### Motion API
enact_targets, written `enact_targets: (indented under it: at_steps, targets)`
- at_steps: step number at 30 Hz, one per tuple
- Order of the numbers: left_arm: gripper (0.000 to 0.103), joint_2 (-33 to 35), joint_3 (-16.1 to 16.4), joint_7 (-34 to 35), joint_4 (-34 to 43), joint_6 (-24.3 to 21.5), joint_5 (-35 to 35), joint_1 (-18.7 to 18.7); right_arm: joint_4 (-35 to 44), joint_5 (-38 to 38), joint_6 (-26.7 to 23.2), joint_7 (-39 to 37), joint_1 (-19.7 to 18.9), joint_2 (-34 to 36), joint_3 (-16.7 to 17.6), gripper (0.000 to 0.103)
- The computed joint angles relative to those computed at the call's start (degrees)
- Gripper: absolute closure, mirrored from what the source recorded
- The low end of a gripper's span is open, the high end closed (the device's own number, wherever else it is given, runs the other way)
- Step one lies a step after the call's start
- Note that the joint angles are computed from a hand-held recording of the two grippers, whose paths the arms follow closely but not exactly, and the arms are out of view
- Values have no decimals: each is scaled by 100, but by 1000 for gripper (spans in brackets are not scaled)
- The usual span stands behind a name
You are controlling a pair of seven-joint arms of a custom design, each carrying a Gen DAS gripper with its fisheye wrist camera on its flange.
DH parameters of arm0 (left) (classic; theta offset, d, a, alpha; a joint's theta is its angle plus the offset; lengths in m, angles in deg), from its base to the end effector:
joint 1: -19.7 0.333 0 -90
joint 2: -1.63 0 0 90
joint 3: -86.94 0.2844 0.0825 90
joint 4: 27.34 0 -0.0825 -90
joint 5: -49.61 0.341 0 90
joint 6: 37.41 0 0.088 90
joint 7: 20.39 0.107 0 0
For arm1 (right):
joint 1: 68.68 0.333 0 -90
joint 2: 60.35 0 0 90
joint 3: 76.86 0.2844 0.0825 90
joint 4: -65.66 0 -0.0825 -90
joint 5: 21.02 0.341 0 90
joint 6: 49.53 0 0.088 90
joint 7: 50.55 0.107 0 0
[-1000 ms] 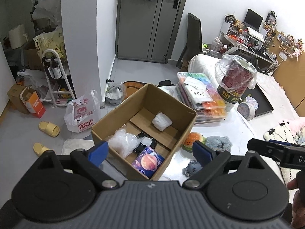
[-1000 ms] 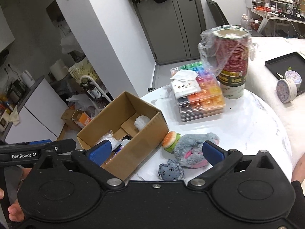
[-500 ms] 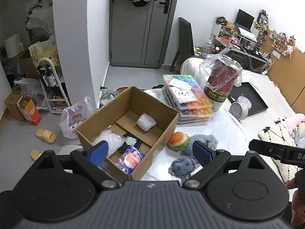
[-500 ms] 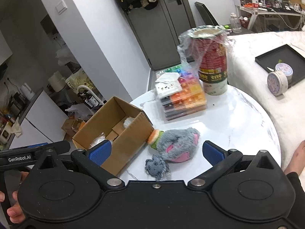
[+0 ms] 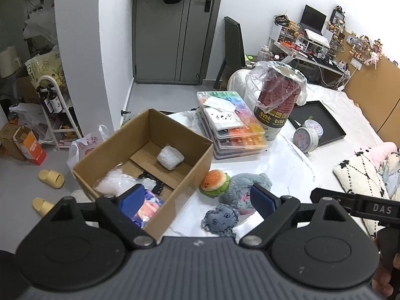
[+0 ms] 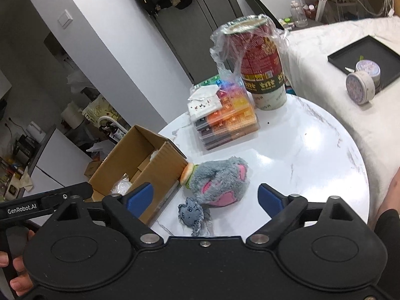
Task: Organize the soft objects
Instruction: 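Move both tools from the box toward the plush toys on the table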
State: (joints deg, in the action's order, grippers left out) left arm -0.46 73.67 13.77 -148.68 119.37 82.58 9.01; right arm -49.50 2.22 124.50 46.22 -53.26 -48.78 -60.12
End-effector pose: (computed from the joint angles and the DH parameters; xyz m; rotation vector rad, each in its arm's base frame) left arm 0.4862 -0.2405 0.4882 -1.9082 1.7319 -0.7984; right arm 0.5242 0.2822 0.4474 -1.6462 1.6034 -0.1414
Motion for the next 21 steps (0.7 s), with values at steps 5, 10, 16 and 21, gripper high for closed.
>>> enact_targets:
  at_steps: [5, 10, 16, 21]
  targets:
    - [18, 295, 17, 64, 279, -59, -74, -118, 138, 526, -72, -512, -303, 169, 264, 22]
    - [30, 676, 124, 137, 655, -182, -182, -338, 382, 1282, -200, -1140, -615, 414, 555, 22]
    - [44, 1194, 319, 169, 1145, -376, -340, -625, 819, 1546, -441, -1339, -638, 815, 529, 28]
    - [50, 1575, 487, 218, 1437, -426, -576, -818, 1204, 1789, -609, -1539, -747, 1217, 633, 31]
